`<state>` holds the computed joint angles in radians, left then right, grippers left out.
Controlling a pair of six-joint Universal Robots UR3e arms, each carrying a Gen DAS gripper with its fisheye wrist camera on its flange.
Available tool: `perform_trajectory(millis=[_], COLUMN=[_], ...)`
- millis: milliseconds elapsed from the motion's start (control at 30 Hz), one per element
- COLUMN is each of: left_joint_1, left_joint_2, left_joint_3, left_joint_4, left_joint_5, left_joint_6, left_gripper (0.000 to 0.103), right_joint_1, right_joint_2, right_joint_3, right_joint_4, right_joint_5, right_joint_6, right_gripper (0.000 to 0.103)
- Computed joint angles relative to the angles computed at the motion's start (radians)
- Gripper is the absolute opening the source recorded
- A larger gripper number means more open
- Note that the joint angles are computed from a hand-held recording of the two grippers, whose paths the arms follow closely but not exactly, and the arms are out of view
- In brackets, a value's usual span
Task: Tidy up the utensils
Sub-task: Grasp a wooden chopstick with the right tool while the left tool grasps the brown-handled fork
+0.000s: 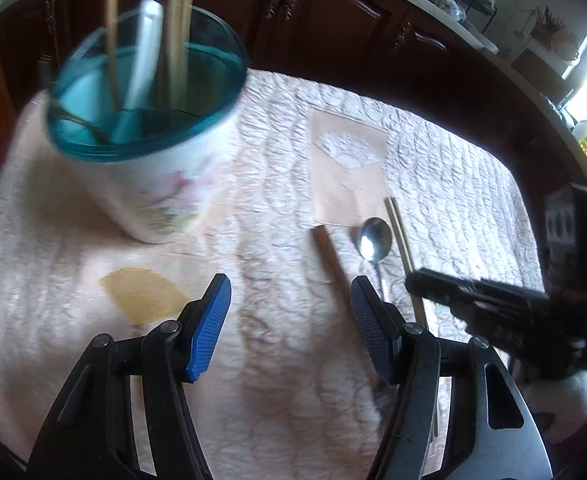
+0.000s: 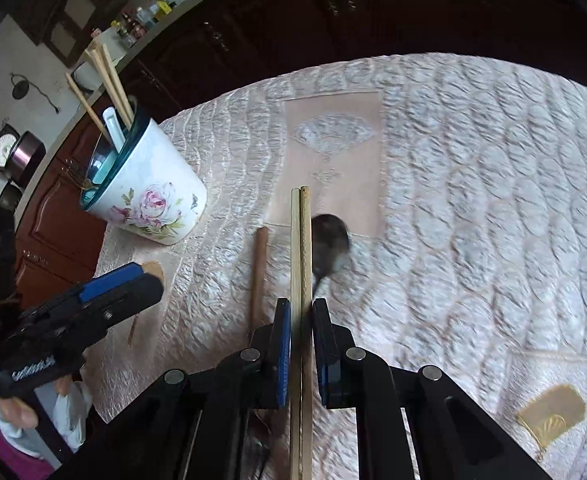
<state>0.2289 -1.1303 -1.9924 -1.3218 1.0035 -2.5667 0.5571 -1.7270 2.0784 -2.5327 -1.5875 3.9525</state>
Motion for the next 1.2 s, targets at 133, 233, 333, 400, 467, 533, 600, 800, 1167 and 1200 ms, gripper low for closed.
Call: perform_trajectory(millis=[133,233,333,400,467,533,600,800,1167,1200], left_joint_1=[-0.109,-0.175,-0.212,-0.232,-0.241,-0.255,-0.268,-0.319,-0.4,-0.402], left_joint_2=[-0.086,-0.138,-0.183,-0.209,-0.228,-0.252,-0.273,-0.343,-0.445,-0.45], left_joint_3=[0.012,0.019,0.027,0.032,0.034,0.04,0.045,0.081,0.153,0.162], left_joint_4=[0.098,0.175,0.22,0.247,0.267,0.287,0.305,0.343,0.364,0.357], left_joint_5=[0.032,0.068,0.092,0.112,0.125,0.14,0.151,0.188,0.229,0.23], left_joint_6=[-0.101,-0.162,-0.191,-0.207,-0.213,-0.224,-0.237,-0.267,-0.31,-0.31], left_gripper=[0.061,0.061,0.061,0.061,0.061,0.061,0.061,0.061,0.061,0.06], right_joint_1=[0.007,0.008,-0.006,-0.004,-0.013,-0.041,-0.07,-0.117,-0.255,-0.263], right_joint_2=[-0.077,-0.122,-0.185,-0.231,-0.258,-0.274,-0.255,-0.123,-0.087,-0.107], right_joint_3=[0.055,0.094,0.121,0.135,0.135,0.139,0.144,0.138,0.176,0.18], right_joint_4=[0.054,0.11,0.178,0.214,0.239,0.256,0.241,0.113,0.0,0.026], right_joint_5=[-0.027,-0.061,-0.089,-0.118,-0.116,-0.105,-0.084,-0.055,0.076,0.081], right_joint_6=[0.017,0.045,0.067,0.08,0.064,0.033,0.004,-0.056,-0.151,-0.165], right_gripper=[0.01,0.011,0.017,0.019,0.019,0.019,0.019,0.019,0.006,0.006])
